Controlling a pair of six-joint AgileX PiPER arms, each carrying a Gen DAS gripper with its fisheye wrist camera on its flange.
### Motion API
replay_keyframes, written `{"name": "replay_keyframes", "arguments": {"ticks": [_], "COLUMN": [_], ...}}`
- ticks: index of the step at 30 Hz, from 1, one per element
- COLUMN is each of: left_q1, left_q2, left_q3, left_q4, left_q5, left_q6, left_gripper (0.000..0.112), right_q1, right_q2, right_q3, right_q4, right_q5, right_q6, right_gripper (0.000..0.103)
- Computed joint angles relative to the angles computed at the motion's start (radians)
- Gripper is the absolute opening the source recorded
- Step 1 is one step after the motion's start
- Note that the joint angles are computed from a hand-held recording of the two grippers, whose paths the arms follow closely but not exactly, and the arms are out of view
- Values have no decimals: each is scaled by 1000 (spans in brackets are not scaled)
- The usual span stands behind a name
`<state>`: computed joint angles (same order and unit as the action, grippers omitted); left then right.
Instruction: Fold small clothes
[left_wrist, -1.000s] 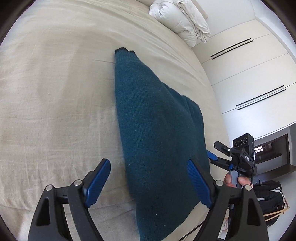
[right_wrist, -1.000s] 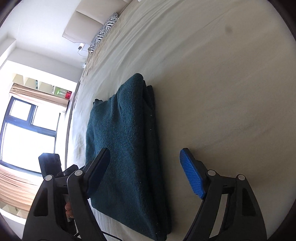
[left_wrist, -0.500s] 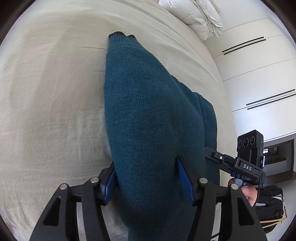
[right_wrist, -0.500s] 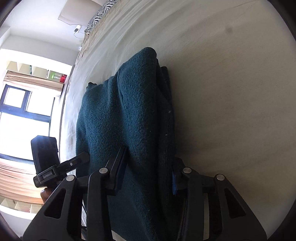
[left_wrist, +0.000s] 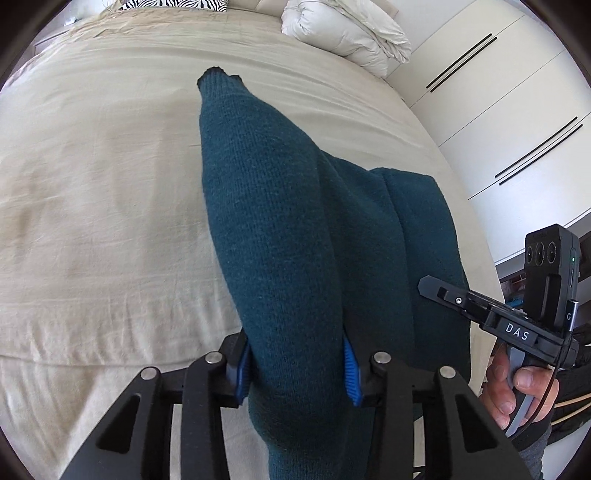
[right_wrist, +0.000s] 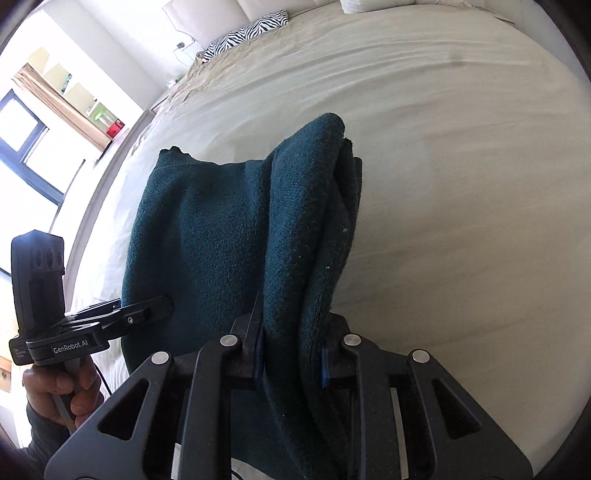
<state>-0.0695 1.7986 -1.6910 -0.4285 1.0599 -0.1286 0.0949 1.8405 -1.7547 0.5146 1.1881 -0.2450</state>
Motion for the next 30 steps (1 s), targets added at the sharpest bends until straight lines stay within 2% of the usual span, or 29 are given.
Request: {"name": "replay_keyframes", "arguments": {"ticks": [4, 10, 15, 18, 19, 21, 23, 25, 27, 30], "left_q1": [43, 145, 235, 301, 318, 364, 419, 441, 435, 440], "left_q2": [-196, -384, -436, -431, -425, -406, -403, -419, -442, -493], "left_q3": [180, 361, 503, 604, 634, 687, 733, 763, 788, 833], "left_q4": [25, 41, -14, -75, -100, -190, -280, -303, -302, -316], "left_q5": [16, 64, 28, -14, -33, -74, -72, -74, -92, -119], "left_q6": [46, 105, 197, 287, 312, 388, 462, 502, 507, 509], "left_gripper": [43, 43, 43, 44, 47, 52, 56, 59, 62, 66], "right_q1": [81, 218, 331, 338, 368, 341, 286, 247, 216, 180], "right_q2": [-138, -264, -257, -232, -227, -206, -186, -171, -155, -155], "right_q3": [139, 316, 405, 461, 511, 560, 616, 658, 686, 717], "right_q4": [36, 65, 79, 124, 146, 213, 348, 435, 503, 563], "right_q5": [-22, -79, -179, -227, -282, -318, -309, -298, -283, -272], "right_q6": [8, 48, 104, 92, 100, 58, -48, -129, -195, -250], "right_gripper": [20, 20, 20, 20, 20, 22, 25, 27, 37, 40]}}
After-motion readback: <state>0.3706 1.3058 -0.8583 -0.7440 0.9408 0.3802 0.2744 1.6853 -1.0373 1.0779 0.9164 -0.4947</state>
